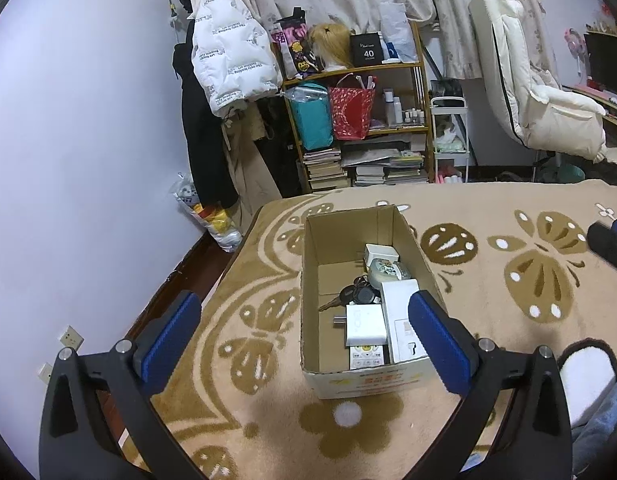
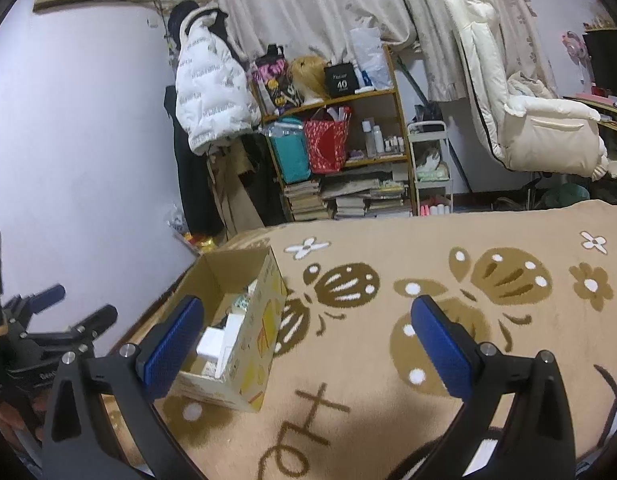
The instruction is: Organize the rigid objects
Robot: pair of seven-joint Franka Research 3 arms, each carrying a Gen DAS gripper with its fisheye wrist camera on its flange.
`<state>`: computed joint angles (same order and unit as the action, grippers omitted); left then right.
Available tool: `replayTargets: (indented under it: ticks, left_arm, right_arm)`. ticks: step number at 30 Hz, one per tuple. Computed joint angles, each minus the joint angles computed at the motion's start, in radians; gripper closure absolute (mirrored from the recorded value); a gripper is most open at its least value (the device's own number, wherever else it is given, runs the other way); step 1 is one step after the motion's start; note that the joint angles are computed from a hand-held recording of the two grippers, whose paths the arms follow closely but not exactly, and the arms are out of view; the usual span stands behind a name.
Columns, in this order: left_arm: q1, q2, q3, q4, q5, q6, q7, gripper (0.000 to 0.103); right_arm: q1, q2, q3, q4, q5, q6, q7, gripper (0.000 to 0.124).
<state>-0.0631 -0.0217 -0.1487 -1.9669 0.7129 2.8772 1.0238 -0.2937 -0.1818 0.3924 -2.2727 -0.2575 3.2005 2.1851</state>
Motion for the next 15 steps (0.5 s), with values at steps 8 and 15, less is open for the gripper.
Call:
replayTargets:
  ticks: [8, 15]
  left_arm:
    - [-0.006, 0.015, 0.000, 0.016, 0.001, -0.025, 0.003, 0.001]
    - [-0.011, 0.018, 0.002, 0.023, 0.026, -0.042, -0.013, 0.001]
  right_arm:
    - [-0.048, 0.019, 0.037, 0.033, -0.181, -0.041, 0.111, 0.021]
    - [0.017, 0.023, -0.035, 0.040, -0.266, -0.054, 0.177, 0.021]
